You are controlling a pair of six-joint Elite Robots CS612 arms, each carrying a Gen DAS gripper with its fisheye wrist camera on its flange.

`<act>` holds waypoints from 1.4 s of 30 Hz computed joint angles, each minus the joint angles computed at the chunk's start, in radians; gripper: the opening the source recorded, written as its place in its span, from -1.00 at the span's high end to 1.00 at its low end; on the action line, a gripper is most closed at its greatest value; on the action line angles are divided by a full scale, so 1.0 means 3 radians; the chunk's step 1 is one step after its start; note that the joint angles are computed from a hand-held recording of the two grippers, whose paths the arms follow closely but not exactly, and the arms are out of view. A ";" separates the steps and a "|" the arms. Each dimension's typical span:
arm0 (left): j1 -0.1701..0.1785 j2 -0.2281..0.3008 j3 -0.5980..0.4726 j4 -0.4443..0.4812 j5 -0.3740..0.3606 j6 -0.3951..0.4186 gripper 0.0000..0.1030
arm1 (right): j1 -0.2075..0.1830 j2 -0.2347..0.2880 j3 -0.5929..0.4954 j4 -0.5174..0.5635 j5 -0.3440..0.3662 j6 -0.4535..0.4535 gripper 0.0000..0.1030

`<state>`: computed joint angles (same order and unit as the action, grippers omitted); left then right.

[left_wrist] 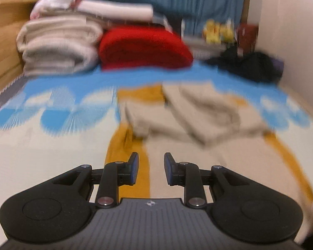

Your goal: Fold large clothes

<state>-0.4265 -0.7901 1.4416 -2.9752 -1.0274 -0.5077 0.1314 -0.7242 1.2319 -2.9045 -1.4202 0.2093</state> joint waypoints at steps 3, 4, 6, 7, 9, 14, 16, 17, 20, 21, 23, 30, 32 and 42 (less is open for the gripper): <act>-0.0073 -0.0076 0.0291 -0.0348 -0.0046 0.0087 0.44 | -0.0086 -0.0148 0.0374 -0.0165 0.0009 0.0014 0.04; -0.0095 -0.0095 0.0385 -0.0449 -0.0067 0.0160 0.44 | -0.0108 -0.0186 0.0469 -0.0174 -0.0018 -0.0026 0.05; -0.0120 -0.0141 0.0512 -0.0398 -0.0097 0.0162 0.44 | -0.0131 -0.0212 0.0549 -0.0083 -0.0085 -0.0001 0.04; -0.0124 -0.0167 0.0553 -0.0294 -0.0113 0.0084 0.44 | -0.0151 -0.0210 0.0576 -0.0075 -0.0041 0.0063 0.04; -0.0115 -0.0202 0.0605 -0.0210 -0.0152 -0.0063 0.44 | -0.0157 -0.0200 0.0593 -0.0019 -0.0114 0.0160 0.04; -0.0081 -0.0250 0.0654 0.0059 -0.0165 -0.0396 0.44 | -0.0146 -0.0151 0.0533 0.0197 -0.0185 0.0158 0.04; -0.0055 -0.0268 0.0663 0.0193 -0.0227 -0.0567 0.38 | -0.0150 -0.0138 0.0507 0.0348 -0.0215 0.0155 0.03; -0.0041 -0.0274 0.0656 0.0288 -0.0249 -0.0643 0.23 | -0.0153 -0.0131 0.0494 0.0435 -0.0255 0.0158 0.02; 0.0010 -0.0289 0.0638 0.0619 -0.0334 -0.0981 0.04 | -0.0170 -0.0095 0.0443 0.0631 -0.0322 0.0237 0.01; 0.0039 -0.0290 0.0628 0.0728 -0.0409 -0.1108 0.03 | -0.0178 -0.0082 0.0426 0.0699 -0.0313 0.0262 0.01; 0.0081 -0.0286 0.0610 0.0879 -0.0520 -0.1294 0.02 | -0.0183 -0.0053 0.0381 0.0871 -0.0342 0.0288 0.00; 0.0156 -0.0221 0.0566 0.0939 -0.0869 -0.1473 0.02 | -0.0177 0.0028 0.0245 0.1302 -0.0397 0.0233 -0.01; 0.0153 -0.0206 0.0550 0.0989 -0.0909 -0.1474 0.02 | -0.0175 0.0044 0.0214 0.1391 -0.0419 0.0191 -0.03; 0.0130 -0.0136 0.0509 0.0754 -0.0923 -0.1113 0.94 | -0.0164 0.0028 0.0248 0.1300 -0.0375 0.0057 0.83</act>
<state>-0.3875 -0.8310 1.5943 -2.7489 -1.3042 -0.8416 0.0821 -0.7160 1.3062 -2.5147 -1.5328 0.2263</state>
